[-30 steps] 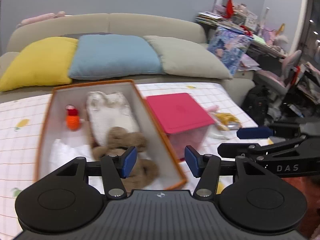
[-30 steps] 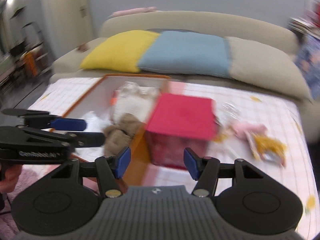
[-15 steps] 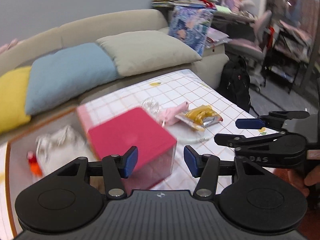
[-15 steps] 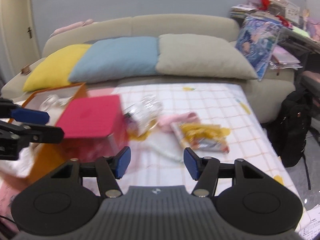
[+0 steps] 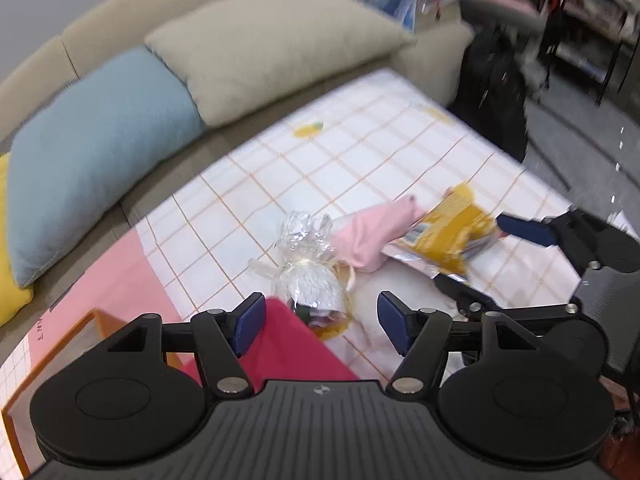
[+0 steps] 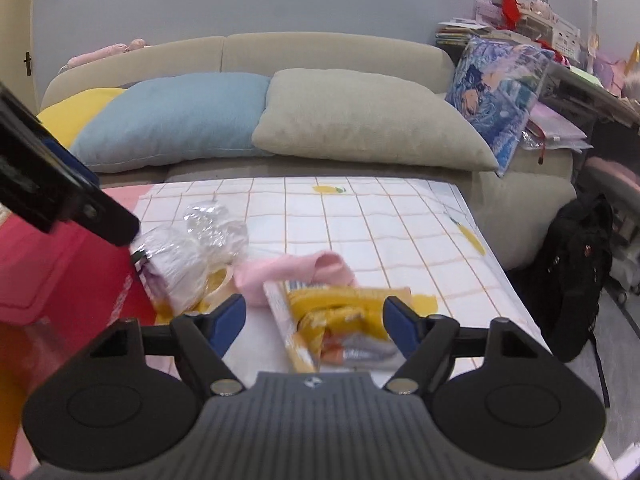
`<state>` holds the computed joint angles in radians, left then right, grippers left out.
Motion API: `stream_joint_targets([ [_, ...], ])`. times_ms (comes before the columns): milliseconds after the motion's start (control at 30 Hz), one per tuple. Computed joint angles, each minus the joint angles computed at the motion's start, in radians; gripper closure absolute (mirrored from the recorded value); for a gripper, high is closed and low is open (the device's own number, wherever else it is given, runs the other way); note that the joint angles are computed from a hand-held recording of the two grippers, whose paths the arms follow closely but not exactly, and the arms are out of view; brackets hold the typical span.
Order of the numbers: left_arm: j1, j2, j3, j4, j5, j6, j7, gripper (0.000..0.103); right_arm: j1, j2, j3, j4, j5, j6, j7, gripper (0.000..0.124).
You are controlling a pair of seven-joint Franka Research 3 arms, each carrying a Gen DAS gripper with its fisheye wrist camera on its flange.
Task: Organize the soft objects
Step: 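Grasp the clear plastic bundle with the left tool while the right tool grasps the yellow snack bag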
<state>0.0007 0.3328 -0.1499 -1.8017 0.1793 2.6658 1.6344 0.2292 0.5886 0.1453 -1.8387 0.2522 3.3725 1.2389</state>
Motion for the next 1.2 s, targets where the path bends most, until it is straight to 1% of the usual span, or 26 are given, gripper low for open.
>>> stream_joint_targets([
  [33,-0.018,0.021,0.016,0.026,0.036,-0.005,-0.021,0.019,-0.004,0.017,0.002,0.023,-0.006,-0.011,-0.002,0.049],
  [67,-0.024,0.048,0.019,0.07,0.048,-0.047,-0.02,0.019,-0.022,0.034,0.021,0.041,-0.017,-0.013,-0.006,0.049],
  [100,-0.026,0.079,0.015,0.118,0.046,-0.095,-0.013,0.019,-0.023,0.047,0.021,0.057,-0.021,-0.022,-0.008,0.049],
  [133,-0.027,0.107,0.011,0.159,0.041,-0.129,-0.006,0.019,-0.006,0.057,0.0,0.071,-0.015,-0.037,-0.009,0.049],
  [167,-0.032,0.13,0.011,0.193,0.045,-0.16,-0.002,0.019,-0.008,0.065,0.0,0.079,-0.016,-0.042,-0.012,0.049],
  [200,-0.043,0.153,0.018,0.226,0.063,-0.188,-0.004,0.019,-0.011,0.07,0.002,0.083,-0.016,-0.046,-0.016,0.049],
  [300,-0.077,0.217,0.04,0.311,0.129,-0.257,0.0,0.02,0.012,0.082,-0.026,0.093,-0.015,-0.047,-0.031,0.049],
  [367,-0.096,0.255,0.051,0.36,0.164,-0.309,0.005,0.021,0.039,0.092,-0.056,0.104,-0.01,-0.05,-0.04,0.049],
  [400,-0.106,0.272,0.058,0.385,0.181,-0.337,0.0,0.024,0.057,0.099,-0.076,0.111,-0.003,-0.054,-0.04,0.049],
  [433,-0.112,0.284,0.061,0.403,0.189,-0.357,-0.004,0.025,0.076,0.105,-0.097,0.115,0.003,-0.053,-0.041,0.048],
  [500,-0.114,0.306,0.06,0.436,0.189,-0.391,-0.009,0.025,0.114,0.112,-0.139,0.121,0.013,-0.056,-0.047,0.05],
  [567,-0.119,0.337,0.061,0.486,0.184,-0.442,-0.022,0.026,0.154,0.115,-0.182,0.118,0.022,-0.055,-0.053,0.054],
  [600,-0.124,0.354,0.064,0.514,0.183,-0.472,-0.034,0.028,0.179,0.117,-0.21,0.118,0.028,-0.057,-0.055,0.056],
  [633,-0.128,0.367,0.066,0.536,0.183,-0.493,-0.041,0.031,0.209,0.119,-0.243,0.117,0.037,-0.059,-0.055,0.062],
  [667,-0.13,0.376,0.066,0.549,0.184,-0.507,-0.046,0.031,0.242,0.123,-0.28,0.116,0.046,-0.059,-0.055,0.064],
  [700,-0.13,0.382,0.065,0.556,0.183,-0.513,-0.05,0.032,0.253,0.124,-0.293,0.114,0.047,-0.06,-0.06,0.065],
  [767,-0.135,0.388,0.067,0.561,0.188,-0.518,-0.065,0.039,0.274,0.125,-0.317,0.11,0.051,-0.057,-0.069,0.068],
  [800,-0.135,0.389,0.066,0.561,0.188,-0.517,-0.071,0.047,0.279,0.124,-0.322,0.106,0.053,-0.054,-0.074,0.069],
  [833,-0.135,0.384,0.066,0.55,0.189,-0.507,-0.08,0.053,0.28,0.123,-0.323,0.104,0.054,-0.054,-0.079,0.072],
  [867,-0.136,0.376,0.066,0.536,0.193,-0.495,-0.089,0.054,0.277,0.12,-0.32,0.101,0.055,-0.053,-0.085,0.075],
  [900,-0.135,0.366,0.067,0.52,0.197,-0.48,-0.096,0.057,0.279,0.118,-0.322,0.097,0.055,-0.052,-0.091,0.076],
  [1000,-0.129,0.331,0.063,0.463,0.201,-0.428,-0.12,0.061,0.3,0.114,-0.341,0.086,0.054,-0.046,-0.114,0.083],
  [1067,-0.121,0.304,0.055,0.421,0.193,-0.387,-0.132,0.062,0.314,0.111,-0.352,0.078,0.059,-0.037,-0.128,0.09],
  [1133,-0.112,0.277,0.046,0.382,0.179,-0.347,-0.146,0.062,0.343,0.106,-0.379,0.065,0.073,-0.02,-0.145,0.094],
  [1200,-0.107,0.245,0.04,0.341,0.174,-0.306,-0.152,0.063,0.339,0.095,-0.374,0.054,0.088,-0.019,-0.157,0.095],
])
